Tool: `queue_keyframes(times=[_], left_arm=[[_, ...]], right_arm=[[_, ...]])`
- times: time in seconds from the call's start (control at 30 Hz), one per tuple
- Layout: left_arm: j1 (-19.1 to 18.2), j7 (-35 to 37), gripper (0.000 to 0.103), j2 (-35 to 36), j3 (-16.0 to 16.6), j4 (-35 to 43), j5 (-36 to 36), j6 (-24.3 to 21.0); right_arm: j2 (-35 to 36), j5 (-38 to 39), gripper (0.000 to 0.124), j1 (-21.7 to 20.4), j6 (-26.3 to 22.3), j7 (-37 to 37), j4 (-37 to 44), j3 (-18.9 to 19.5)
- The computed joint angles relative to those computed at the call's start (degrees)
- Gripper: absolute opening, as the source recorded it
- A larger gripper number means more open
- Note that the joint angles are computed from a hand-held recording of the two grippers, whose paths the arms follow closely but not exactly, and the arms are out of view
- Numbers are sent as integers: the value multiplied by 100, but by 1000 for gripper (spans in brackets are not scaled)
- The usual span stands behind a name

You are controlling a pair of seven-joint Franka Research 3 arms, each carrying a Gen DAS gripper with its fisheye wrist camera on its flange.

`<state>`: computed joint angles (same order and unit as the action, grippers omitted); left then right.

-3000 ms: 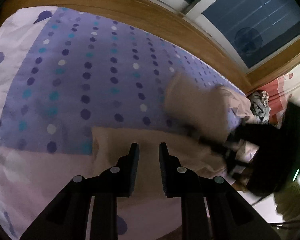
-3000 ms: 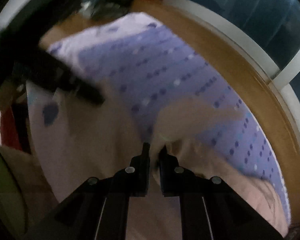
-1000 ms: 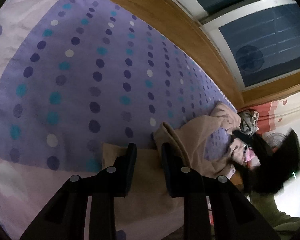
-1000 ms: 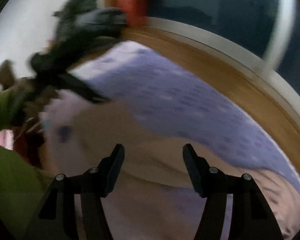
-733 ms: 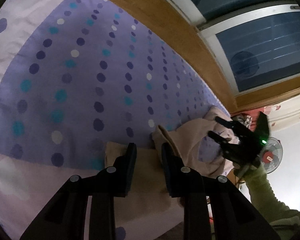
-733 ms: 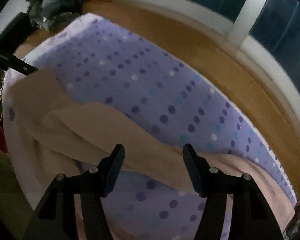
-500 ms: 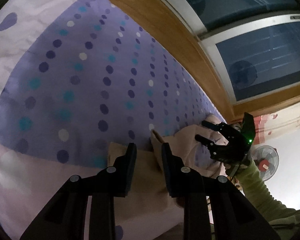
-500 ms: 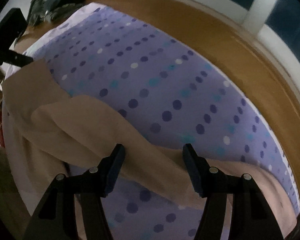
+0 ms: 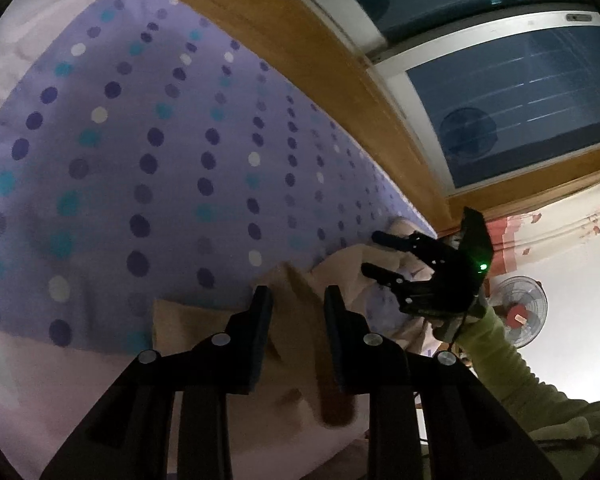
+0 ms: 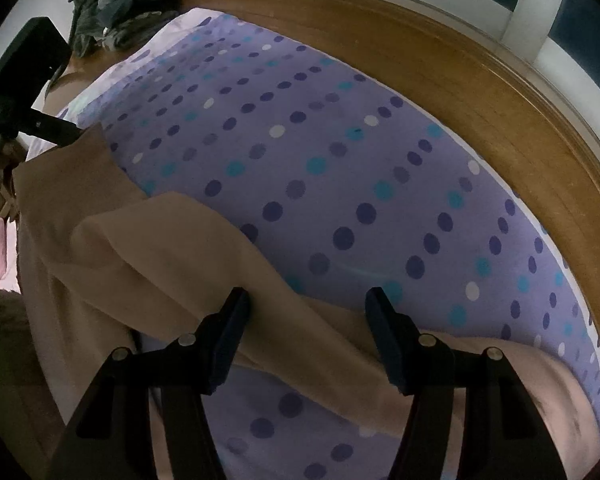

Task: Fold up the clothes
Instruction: 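Grasp the beige garment edge with the left gripper and lift it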

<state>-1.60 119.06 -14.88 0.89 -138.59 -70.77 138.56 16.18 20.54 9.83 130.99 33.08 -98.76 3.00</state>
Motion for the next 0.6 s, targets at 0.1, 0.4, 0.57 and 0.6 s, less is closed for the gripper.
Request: queue_keyframes(times=[0.1, 0.4, 0.57, 0.6], left_arm=[[15, -16, 38, -66, 14, -22, 85, -30], [47, -418, 39, 382, -92, 208, 601, -261], [9, -350, 7, 263, -249, 140, 780, 289], [-9, -387, 7, 210, -263, 127, 915, 395]], right_arm=[[2, 76, 61, -31, -33, -31, 0, 4], [94, 141, 61, -66, -178, -126, 125, 6], [156, 105, 46, -74, -391, -211, 285, 22], [109, 111, 29, -72, -386, -288, 244, 35]])
